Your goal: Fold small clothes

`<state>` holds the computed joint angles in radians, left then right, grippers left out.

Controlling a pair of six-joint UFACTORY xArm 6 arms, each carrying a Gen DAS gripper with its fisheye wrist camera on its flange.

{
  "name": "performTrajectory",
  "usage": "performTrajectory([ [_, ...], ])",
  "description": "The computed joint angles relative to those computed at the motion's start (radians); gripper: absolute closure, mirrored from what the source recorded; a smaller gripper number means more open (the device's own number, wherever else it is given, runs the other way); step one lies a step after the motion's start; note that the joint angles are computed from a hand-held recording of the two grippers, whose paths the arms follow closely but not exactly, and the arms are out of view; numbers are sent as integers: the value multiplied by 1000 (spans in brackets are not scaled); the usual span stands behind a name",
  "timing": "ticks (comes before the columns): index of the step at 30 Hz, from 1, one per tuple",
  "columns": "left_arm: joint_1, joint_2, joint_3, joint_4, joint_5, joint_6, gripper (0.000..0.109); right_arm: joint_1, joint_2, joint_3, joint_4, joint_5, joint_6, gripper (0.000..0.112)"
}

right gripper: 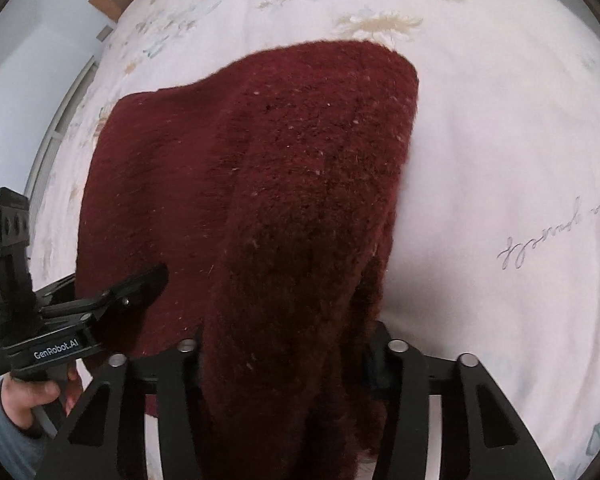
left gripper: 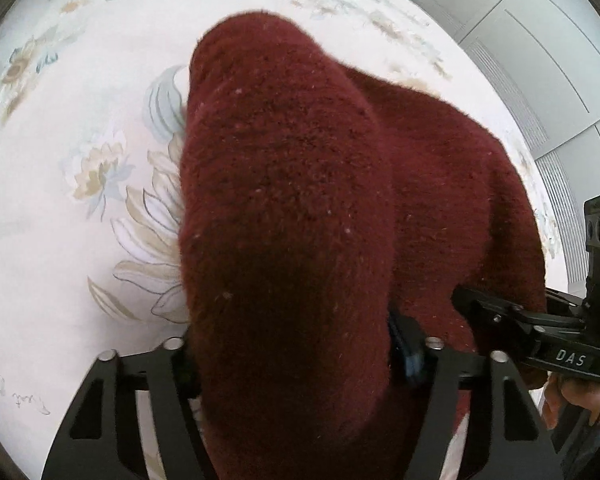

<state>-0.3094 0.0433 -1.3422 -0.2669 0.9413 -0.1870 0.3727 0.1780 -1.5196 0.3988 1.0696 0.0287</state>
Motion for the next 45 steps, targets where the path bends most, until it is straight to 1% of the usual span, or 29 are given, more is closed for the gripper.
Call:
performTrajectory([
  [3, 13, -7, -32, -29, 38, 24, 59, 12, -18, -18, -29, 5, 12, 75],
  [5, 42, -19, -60, -74, 76, 76, 62, 11, -40, -21, -17, -2, 9, 76],
  [9, 95, -58, -104, -106, 121, 154, 62, 26, -82, -23, 4, -20, 2, 77],
  [13, 164, -119, -98, -97, 155, 214, 62, 80, -59, -94, -11, -21, 21, 77],
  [17, 237, -185, -28, -105, 156, 241, 62, 153, 7, -176, -61, -21, 68, 77],
  [19, 277, -209, 21, -102, 151, 269, 62, 187, 21, -170, -100, -27, 90, 76],
  [21, 298, -221, 75, -97, 144, 271, 61, 213, 59, -185, -133, -15, 116, 76],
  [23, 308, -217, 120, -85, 142, 258, 58, 226, 72, -157, -151, -15, 135, 75],
  [24, 310, -220, 148, -79, 130, 253, 56, 227, 66, -132, -154, -30, 137, 73],
  [25, 309, -228, 180, -78, 101, 250, 51, 228, 58, -111, -153, -44, 142, 71],
  [26, 304, -238, 203, -75, 77, 247, 45, 222, 66, -116, -150, -44, 144, 64],
  [27, 302, -252, 223, -66, 60, 244, 41, 218, 63, -110, -158, -43, 146, 57],
  [28, 297, -261, 232, -44, 51, 230, 35, 217, 75, -130, -175, -34, 147, 53],
  [29, 292, -260, 229, -23, 51, 219, 31, 217, 73, -131, -194, -36, 145, 47],
  [30, 284, -256, 222, 2, 50, 202, 29, 227, 89, -163, -213, -25, 159, 43],
  [34, 262, -275, 217, 76, 63, 136, 21, 222, 78, -174, -227, -26, 174, 41],
  [35, 247, -298, 231, 91, 69, 113, 17, 221, 59, -151, -239, -50, 174, 37],
  [36, 246, -322, 242, 96, 80, 108, 13, 219, -3, -87, -256, -53, 174, 30],
  [37, 267, -330, 246, 86, 80, 136, 6, 222, -41, -46, -275, -67, 179, 29],
  [39, 266, -357, 259, 86, 72, 143, 6, 221, -81, -2, -285, -83, 177, 28],
  [40, 272, -369, 261, 82, 77, 154, 6, 244, -76, -11, -303, -86, 211, 27],
  [43, 271, -383, 258, 102, 79, 148, 6, 236, -134, 72, -337, -134, 216, 10],
  [45, 272, -411, 287, 131, 41, 152, 6, 242, -146, 97, -375, -158, 240, 10],
])
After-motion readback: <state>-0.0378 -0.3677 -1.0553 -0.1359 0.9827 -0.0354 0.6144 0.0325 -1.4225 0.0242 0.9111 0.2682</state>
